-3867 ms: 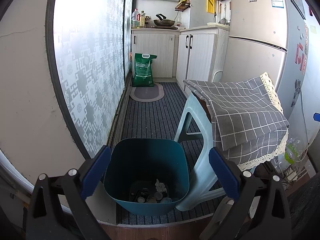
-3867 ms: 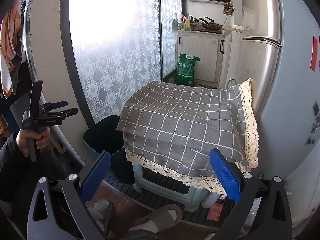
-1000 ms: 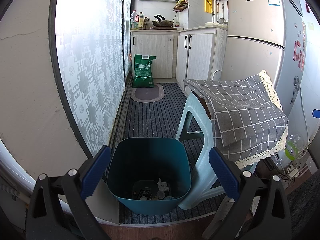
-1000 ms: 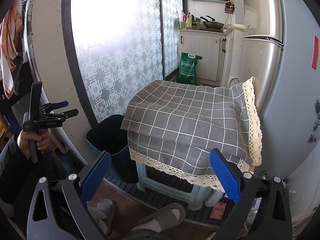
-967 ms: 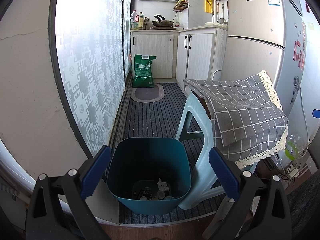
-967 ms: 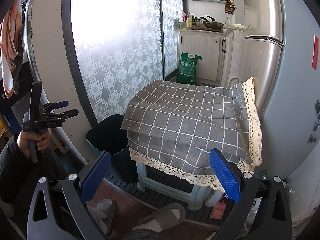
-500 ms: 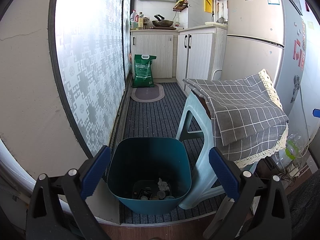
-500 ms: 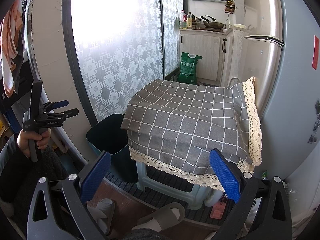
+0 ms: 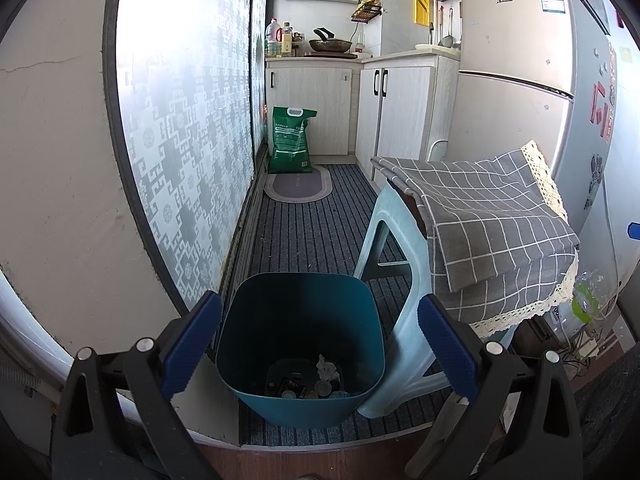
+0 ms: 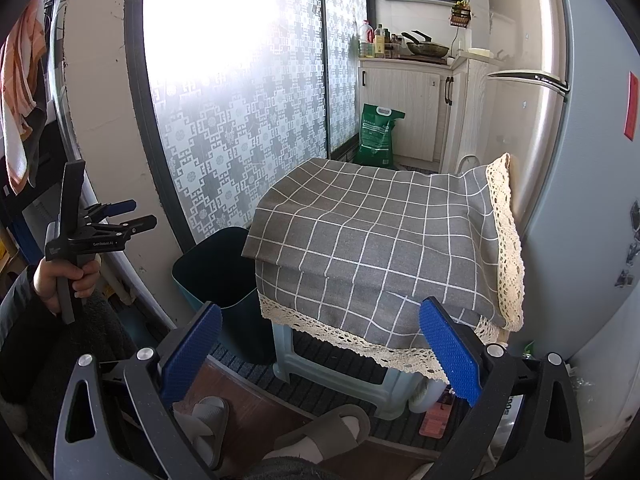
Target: Collect trash
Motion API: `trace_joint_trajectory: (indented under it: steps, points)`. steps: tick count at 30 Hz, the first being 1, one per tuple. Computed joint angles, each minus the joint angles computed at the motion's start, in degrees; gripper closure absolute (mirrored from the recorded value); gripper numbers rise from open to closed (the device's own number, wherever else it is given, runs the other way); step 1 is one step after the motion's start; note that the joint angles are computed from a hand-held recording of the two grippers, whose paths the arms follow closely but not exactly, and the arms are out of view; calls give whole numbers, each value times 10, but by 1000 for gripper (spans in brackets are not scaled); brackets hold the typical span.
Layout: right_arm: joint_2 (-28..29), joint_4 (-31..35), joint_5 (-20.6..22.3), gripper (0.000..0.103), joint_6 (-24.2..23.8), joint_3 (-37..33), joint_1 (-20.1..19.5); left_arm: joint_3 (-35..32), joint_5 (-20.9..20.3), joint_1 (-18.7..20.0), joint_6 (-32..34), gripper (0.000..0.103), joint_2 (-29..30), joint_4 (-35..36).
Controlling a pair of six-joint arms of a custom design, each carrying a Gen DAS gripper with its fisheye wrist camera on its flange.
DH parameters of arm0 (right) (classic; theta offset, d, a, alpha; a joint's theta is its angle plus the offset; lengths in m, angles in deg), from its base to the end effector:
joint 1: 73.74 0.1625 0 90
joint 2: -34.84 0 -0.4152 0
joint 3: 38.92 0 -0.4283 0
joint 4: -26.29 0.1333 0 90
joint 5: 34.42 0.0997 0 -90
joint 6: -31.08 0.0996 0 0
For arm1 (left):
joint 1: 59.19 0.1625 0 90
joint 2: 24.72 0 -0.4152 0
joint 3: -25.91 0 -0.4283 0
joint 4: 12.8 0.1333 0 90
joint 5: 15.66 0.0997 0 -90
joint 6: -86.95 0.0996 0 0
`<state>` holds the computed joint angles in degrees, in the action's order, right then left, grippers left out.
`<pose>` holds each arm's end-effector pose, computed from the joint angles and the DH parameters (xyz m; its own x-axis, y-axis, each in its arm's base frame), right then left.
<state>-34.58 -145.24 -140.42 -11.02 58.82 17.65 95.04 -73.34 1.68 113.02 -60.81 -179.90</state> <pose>0.1218 -0.6566 0.3705 -0.7073 -0.2550 0.6594 -0.6586 0.5765 -0.4835 -0.2385 -0.8112 0.1824 -0.6719 0.3537 -0.6507 0.7182 0.5258 -0.4558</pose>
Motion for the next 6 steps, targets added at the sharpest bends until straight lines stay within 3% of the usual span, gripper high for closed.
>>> trace_joint_trajectory:
  steps: [6]
  points:
    - [0,1,0,3,1,0,0,0,2,-1,1,3,1,0]
